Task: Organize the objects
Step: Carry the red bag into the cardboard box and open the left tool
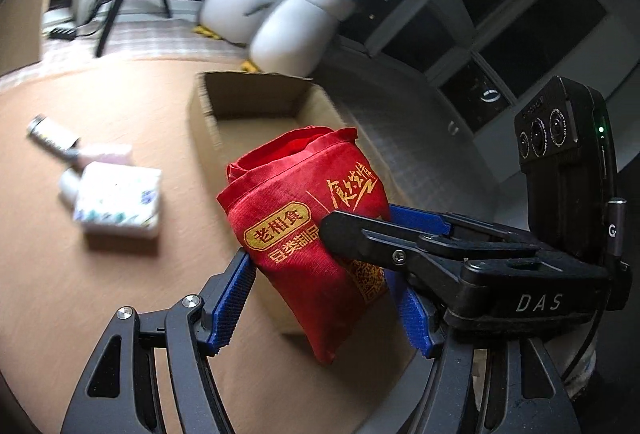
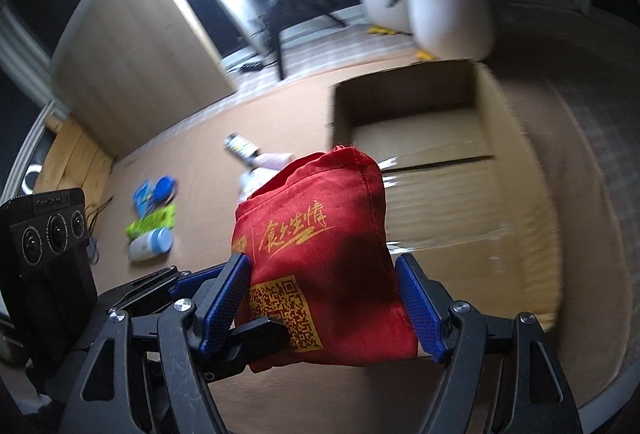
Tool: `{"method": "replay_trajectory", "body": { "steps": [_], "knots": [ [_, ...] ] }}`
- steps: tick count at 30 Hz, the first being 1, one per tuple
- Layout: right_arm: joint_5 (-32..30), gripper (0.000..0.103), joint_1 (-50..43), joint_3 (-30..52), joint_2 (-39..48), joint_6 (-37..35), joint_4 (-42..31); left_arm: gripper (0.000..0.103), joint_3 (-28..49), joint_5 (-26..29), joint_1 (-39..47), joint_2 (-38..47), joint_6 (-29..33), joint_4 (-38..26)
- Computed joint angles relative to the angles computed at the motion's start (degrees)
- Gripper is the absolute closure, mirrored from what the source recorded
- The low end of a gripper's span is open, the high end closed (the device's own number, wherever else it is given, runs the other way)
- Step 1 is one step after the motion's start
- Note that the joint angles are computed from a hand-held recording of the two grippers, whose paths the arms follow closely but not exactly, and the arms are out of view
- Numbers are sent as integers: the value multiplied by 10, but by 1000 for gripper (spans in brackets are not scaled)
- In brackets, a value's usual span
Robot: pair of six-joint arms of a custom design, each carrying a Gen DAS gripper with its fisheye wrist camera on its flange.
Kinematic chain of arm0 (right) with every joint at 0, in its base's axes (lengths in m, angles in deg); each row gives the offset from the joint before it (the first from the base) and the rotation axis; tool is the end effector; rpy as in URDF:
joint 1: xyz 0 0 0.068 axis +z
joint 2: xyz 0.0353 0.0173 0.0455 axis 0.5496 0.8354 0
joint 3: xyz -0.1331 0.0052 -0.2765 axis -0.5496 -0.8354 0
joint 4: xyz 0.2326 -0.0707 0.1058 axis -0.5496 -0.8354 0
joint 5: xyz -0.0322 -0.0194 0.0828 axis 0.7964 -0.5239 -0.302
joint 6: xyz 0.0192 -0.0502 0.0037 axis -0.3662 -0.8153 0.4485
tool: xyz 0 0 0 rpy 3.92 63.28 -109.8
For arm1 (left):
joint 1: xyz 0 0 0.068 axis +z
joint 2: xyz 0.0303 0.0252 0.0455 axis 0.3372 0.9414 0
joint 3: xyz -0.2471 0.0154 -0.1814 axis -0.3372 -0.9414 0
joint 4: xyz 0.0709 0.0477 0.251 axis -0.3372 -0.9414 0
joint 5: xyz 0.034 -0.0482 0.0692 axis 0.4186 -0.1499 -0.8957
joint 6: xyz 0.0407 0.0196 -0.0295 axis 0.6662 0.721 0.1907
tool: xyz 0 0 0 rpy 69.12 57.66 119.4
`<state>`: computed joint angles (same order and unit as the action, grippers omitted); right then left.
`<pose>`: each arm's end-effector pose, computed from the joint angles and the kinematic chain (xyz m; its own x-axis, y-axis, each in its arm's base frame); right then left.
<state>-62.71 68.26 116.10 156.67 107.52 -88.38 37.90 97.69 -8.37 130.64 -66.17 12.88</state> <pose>0.2635 0.1844 0.2499 -0.8957 0.1462 -0.4200 -0.0153 0.9337 0.3577 0.2974 -0.1806 0.2661 -0.8296 0.2547 -0.4969 0.5274 0.6496 -0.5476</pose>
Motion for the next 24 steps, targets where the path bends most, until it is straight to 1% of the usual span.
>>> {"method": "replay_trajectory", "body": {
  "steps": [5,9,12,17,21,24],
  "knots": [
    [-1,32,-49,-22,-28,-17,-4,33,45,-19,-40,35,-11,4],
    [-2,31,-74,-30,-39,-24,-7,33,63,-27,-54,51,-12,1],
    [1,31,-85,-31,-39,-28,-13,31,70,-30,-58,55,-1,-7],
    [35,30,-80,-19,-30,-29,-29,30,58,-34,-48,38,13,-15],
    [36,29,-72,-19,-29,-26,-24,30,40,-30,-25,15,27,-24],
    [43,29,-57,-15,-22,-22,-18,30,29,-18,4,4,38,-36]
  ]
}}
